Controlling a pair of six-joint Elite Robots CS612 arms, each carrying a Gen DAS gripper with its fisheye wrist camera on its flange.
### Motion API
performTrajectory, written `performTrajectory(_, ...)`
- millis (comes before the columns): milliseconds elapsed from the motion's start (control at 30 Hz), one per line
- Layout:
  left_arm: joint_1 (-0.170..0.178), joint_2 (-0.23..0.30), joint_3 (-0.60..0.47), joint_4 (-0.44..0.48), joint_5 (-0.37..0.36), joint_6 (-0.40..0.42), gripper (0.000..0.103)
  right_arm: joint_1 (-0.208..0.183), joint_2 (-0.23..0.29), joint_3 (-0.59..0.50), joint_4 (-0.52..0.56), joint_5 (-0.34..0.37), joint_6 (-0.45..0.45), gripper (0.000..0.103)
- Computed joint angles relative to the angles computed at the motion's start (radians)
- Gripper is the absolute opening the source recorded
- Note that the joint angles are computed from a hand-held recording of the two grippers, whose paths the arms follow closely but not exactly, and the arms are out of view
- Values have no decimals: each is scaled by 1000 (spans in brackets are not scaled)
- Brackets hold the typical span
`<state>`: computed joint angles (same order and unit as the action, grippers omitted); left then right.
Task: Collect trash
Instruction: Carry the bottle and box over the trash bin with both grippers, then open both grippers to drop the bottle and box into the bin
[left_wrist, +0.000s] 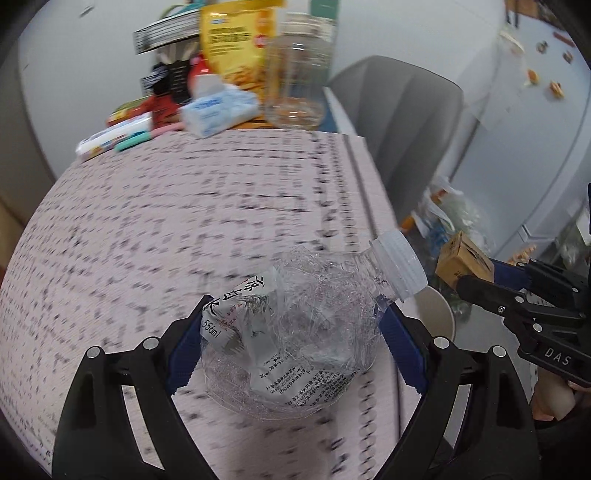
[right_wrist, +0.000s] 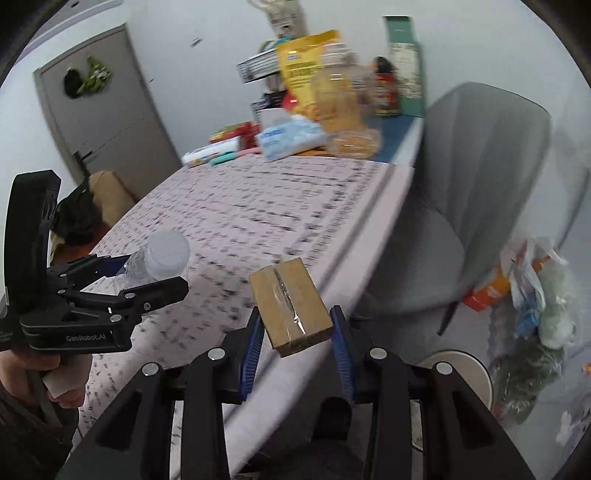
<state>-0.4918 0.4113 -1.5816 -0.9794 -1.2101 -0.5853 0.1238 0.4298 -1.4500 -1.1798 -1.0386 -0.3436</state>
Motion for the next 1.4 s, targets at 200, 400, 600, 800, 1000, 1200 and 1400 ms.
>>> performTrajectory(200,-20,-27,97,-71,-33,57,86,-48,19,-14,-10,-21,45,36)
performTrajectory(400,-37,-52,187,-118,-61,105,86,-90,42,-22,-19,-41,99,36)
performTrajectory(600,-49,-78,278,-164,-84,143,86,-116,65,-19,-49,-96,150,36)
performTrajectory(800,-58,-105,369,-197,-97,163,86,-138,83,3,-60,-129,195,39)
performTrajectory(1000,-67,-119,431,-219,-116,170,86,-165,113,-4,-100,-125,239,77)
performTrajectory(1200,-76,-127,476,-244,-138,190,86,-200,143,-48,-64,-139,294,81)
performTrajectory(1400,-84,-142,533,-270,-177,213,86,-232,170,-103,-28,-127,328,84)
